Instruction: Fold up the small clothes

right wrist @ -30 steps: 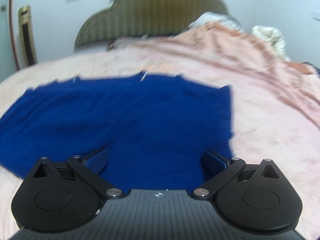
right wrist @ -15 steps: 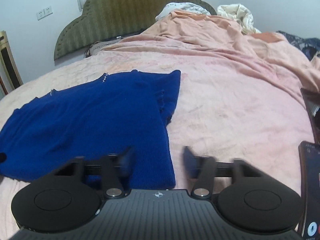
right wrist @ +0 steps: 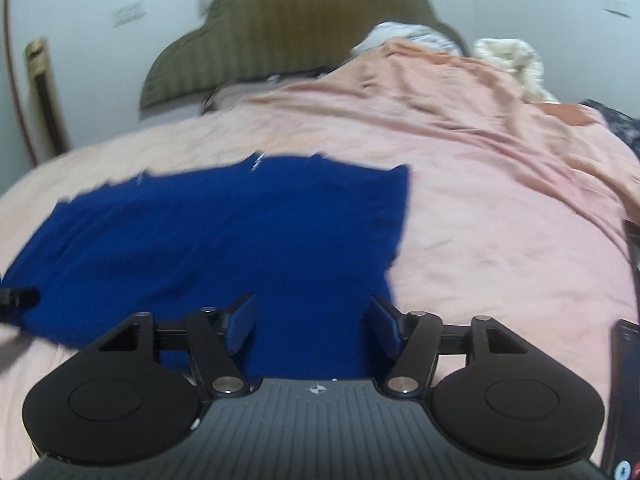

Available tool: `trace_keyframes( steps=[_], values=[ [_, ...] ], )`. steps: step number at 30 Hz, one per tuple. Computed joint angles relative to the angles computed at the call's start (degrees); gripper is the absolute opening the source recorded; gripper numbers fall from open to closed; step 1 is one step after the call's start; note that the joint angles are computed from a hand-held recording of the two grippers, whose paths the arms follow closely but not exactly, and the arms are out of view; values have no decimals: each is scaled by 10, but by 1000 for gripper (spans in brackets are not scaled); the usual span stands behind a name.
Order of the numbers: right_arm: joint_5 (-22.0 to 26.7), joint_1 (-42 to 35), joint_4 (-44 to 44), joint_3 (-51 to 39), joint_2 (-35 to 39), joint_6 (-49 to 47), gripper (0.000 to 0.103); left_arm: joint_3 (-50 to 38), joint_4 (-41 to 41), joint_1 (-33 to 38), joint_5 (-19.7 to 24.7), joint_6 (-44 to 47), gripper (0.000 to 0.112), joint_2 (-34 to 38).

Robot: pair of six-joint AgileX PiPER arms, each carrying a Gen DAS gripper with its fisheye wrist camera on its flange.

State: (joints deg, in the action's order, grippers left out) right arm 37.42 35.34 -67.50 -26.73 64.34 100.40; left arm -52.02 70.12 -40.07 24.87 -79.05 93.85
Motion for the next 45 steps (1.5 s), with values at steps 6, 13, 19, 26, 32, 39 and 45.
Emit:
trace_keyframes(
  steps=[6,13,19,26,32,39,45],
  values=[
    [-4,5,-6,-1,29,16,81,1,1,-6,8,-5,83,3],
    [18,34,-25,2,47,41,87,3,-11,-1,3,-2,84,2],
    [19,36,-24,5,45,40,88,4,-12,-2,5,-3,84,3],
    [20,37,-23,4,45,39,90,4,-12,-1,3,-2,84,2],
    [20,37,-23,4,45,39,91,4,-12,-1,3,-2,85,3],
    [19,36,-24,4,45,39,93,3,-12,0,3,-2,85,3],
    [19,36,-24,4,45,39,94,4,-12,0,3,-2,85,3]
  ],
)
